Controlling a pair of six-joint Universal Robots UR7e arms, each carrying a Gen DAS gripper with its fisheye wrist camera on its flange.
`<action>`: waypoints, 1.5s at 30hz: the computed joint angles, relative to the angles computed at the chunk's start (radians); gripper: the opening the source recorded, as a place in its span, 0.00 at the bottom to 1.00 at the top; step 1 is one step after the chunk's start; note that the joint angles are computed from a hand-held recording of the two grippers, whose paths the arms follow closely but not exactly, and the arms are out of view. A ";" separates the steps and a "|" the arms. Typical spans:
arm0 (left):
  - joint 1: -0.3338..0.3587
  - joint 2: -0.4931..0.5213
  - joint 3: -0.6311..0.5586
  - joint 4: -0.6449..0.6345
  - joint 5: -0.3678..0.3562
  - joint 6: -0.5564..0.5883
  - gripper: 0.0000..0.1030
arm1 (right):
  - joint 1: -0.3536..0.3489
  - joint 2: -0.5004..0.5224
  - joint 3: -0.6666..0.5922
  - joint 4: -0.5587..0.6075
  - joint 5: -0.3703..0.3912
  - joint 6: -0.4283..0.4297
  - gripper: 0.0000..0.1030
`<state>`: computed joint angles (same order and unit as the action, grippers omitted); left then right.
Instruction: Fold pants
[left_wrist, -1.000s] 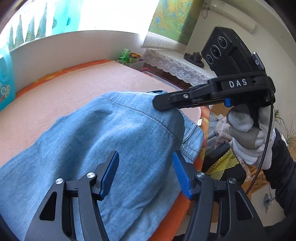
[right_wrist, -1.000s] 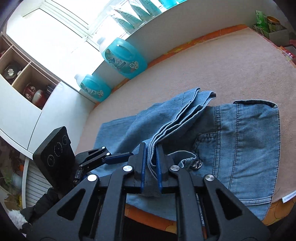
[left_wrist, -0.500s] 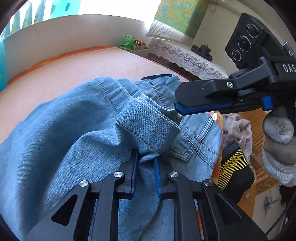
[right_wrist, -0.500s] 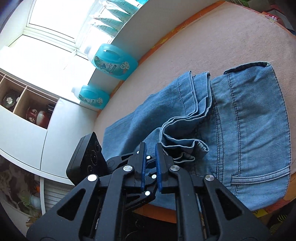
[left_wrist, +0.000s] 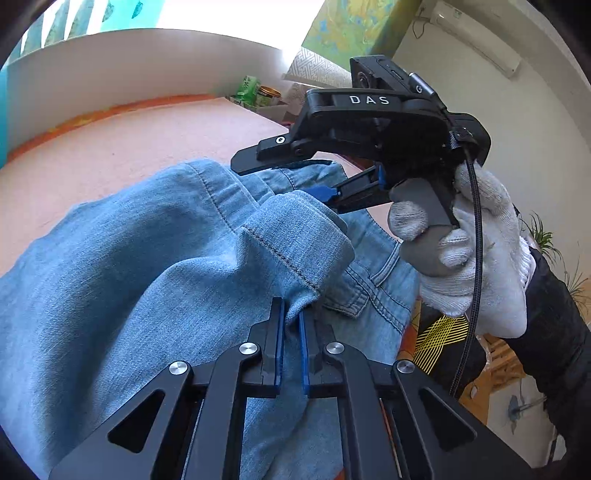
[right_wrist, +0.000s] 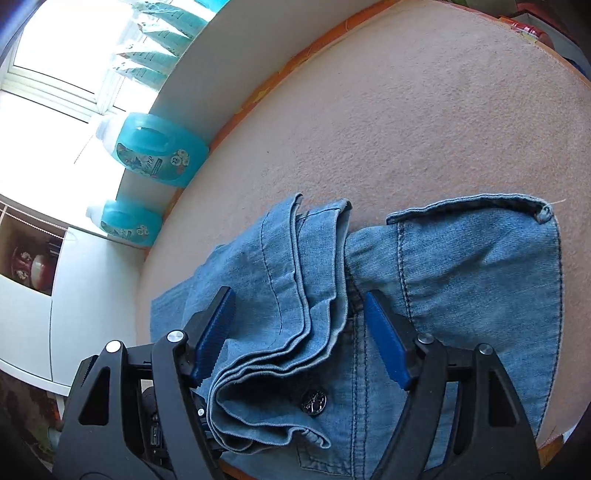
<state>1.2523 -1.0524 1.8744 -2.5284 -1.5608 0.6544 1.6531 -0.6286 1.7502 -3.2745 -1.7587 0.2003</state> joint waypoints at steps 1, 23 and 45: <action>0.001 0.001 -0.001 0.003 -0.005 -0.001 0.05 | 0.006 0.005 -0.012 0.008 -0.010 -0.008 0.73; -0.024 0.003 0.057 -0.108 0.045 0.076 0.11 | 0.092 0.055 -0.139 0.086 -0.156 -0.206 0.08; -0.020 0.043 0.018 -0.046 0.091 0.138 0.12 | 0.057 0.055 -0.167 0.165 -0.103 -0.177 0.08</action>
